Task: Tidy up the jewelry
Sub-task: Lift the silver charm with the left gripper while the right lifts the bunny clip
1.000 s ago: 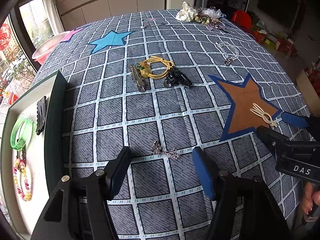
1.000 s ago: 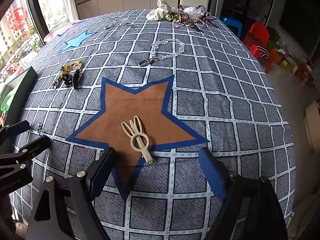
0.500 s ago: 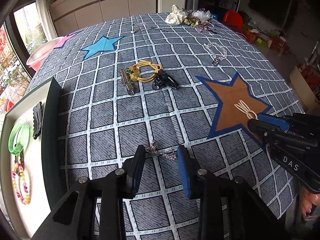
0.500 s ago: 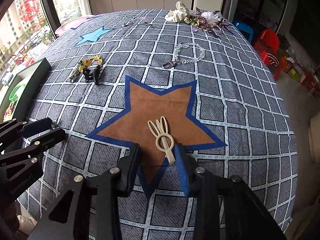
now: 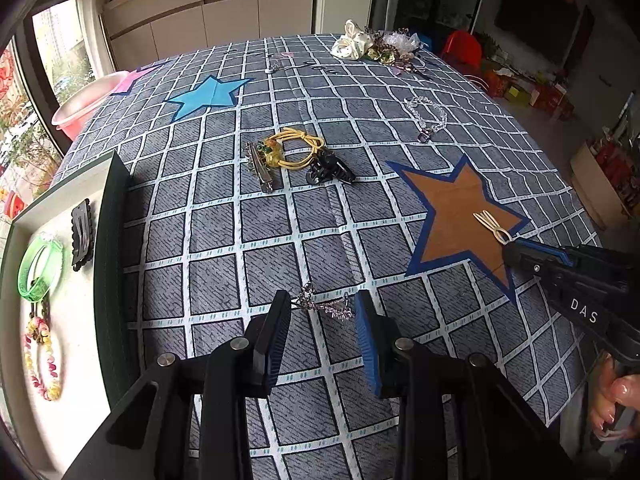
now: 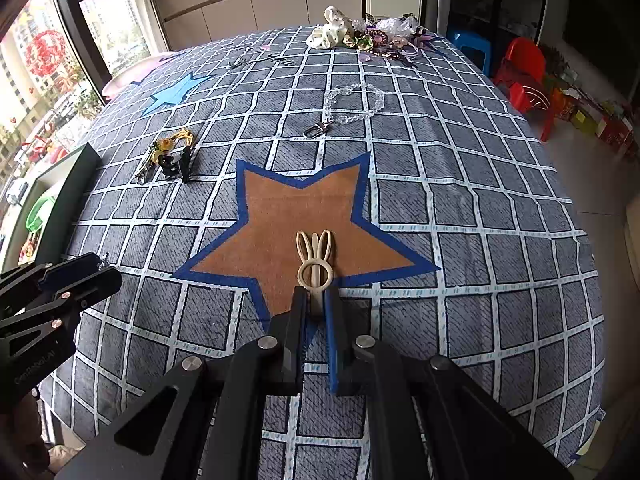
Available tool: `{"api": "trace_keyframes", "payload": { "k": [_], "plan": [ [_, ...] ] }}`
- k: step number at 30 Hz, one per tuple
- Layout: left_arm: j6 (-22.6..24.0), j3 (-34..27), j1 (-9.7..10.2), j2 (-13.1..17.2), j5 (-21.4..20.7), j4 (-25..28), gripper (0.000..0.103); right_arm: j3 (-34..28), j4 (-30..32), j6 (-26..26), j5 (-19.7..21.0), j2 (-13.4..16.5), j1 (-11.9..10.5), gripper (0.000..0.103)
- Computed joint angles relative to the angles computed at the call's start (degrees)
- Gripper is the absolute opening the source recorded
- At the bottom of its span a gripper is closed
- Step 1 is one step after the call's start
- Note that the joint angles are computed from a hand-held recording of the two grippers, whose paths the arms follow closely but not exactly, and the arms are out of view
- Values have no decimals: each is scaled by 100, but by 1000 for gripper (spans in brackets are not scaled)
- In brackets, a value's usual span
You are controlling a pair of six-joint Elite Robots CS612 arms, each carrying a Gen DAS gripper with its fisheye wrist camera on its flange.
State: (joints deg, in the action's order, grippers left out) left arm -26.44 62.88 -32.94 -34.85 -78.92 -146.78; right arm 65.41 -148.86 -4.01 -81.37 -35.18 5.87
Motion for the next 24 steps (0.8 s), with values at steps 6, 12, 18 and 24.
{"api": "trace_keyframes", "payload": {
  "k": [6, 12, 18, 24],
  "plan": [
    [37, 164, -14, -113, 43, -143, 41, 118, -99, 186, 217, -61, -53, 9],
    [83, 331, -29, -235, 94, -254, 41, 225, -183, 281, 290, -128, -71, 9],
    [143, 564, -41, -391, 186, -511, 41, 280, -239, 358, 385, -182, -63, 9],
    [173, 806, -49, -531, 327, -801, 41, 318, -320, 299, 373, -239, -3, 9]
  ]
}}
